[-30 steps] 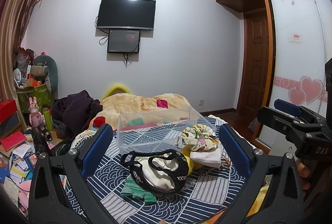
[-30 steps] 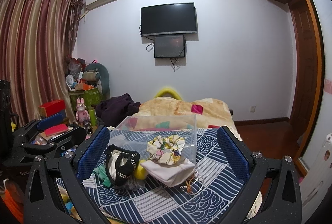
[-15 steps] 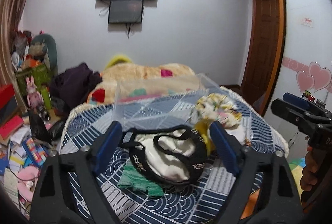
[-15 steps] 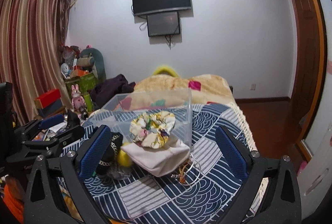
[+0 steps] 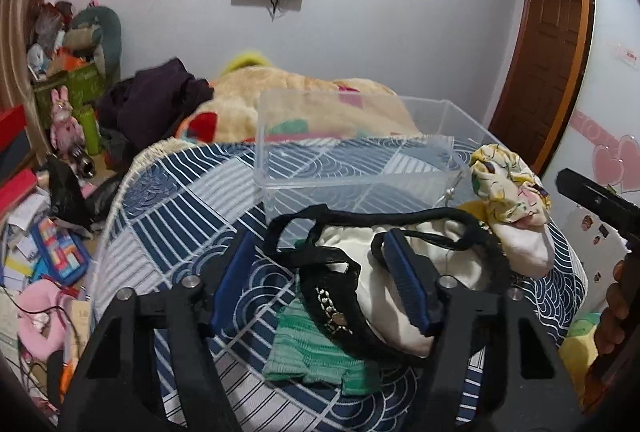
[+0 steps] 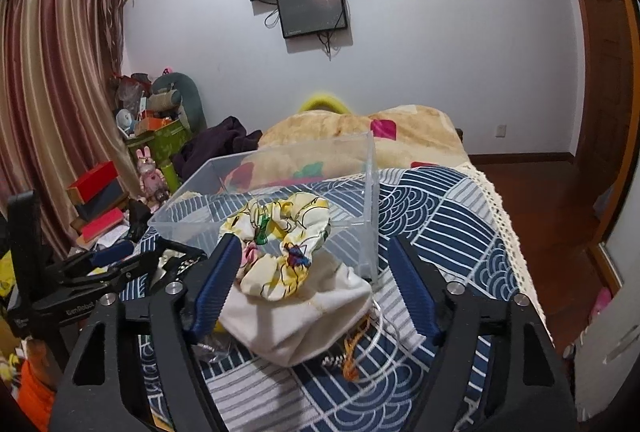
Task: Organize soft objects
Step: 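Grasp the black-and-white bra with left tool while right grasps the floral cloth, then lift the bra into the box with left tool while right drops floral cloth in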
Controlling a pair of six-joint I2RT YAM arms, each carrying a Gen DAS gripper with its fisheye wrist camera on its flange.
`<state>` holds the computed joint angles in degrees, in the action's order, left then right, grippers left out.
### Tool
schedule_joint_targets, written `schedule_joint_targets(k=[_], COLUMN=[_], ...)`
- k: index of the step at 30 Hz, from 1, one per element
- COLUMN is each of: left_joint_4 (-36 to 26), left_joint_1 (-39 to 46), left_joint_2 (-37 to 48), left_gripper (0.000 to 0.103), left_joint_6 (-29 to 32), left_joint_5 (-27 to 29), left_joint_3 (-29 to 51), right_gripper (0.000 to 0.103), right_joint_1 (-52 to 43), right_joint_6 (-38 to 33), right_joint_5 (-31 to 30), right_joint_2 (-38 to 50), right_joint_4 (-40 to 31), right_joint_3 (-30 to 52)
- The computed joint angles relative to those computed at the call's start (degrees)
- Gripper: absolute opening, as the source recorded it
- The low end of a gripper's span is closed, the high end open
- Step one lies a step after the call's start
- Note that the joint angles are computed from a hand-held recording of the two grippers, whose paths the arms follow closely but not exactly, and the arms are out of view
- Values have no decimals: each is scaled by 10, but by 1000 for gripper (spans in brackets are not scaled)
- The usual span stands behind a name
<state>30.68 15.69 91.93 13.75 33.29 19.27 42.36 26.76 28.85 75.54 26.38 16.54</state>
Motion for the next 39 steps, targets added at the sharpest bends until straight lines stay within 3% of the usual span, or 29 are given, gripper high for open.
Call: schedule_joint_targets(k=[6, 8, 10, 14, 20, 30, 39], left_joint_4=[-10, -1, 9, 34, 5, -98, -74], left_joint_1=[-18, -17, -15, -6, 20, 47, 14], left_joint_2=[62, 76, 80, 63, -1, -218, -223], left_gripper=[49, 42, 35, 20, 12, 11, 11], left_joint_6=[6, 11, 10, 14, 20, 4, -72], left_joint_5=[5, 12, 18, 24, 61, 92, 65], left_joint_3=[32, 32, 28, 5, -15, -30, 30], right_gripper=[56, 37, 25, 14, 11, 10, 10], right_joint_1=[-33, -39, -43, -32, -15, 8, -23], right_joint_6=[-6, -4, 1, 0, -16, -51, -94], right_joint_5=[-67, -84, -97, -65, -18, 33, 0], right_joint_2=[61, 76, 82, 53, -15, -67, -61], right_joint_4=[22, 22, 30, 35, 11, -28, -30], right_joint_3=[19, 25, 21, 5, -8, 13, 50])
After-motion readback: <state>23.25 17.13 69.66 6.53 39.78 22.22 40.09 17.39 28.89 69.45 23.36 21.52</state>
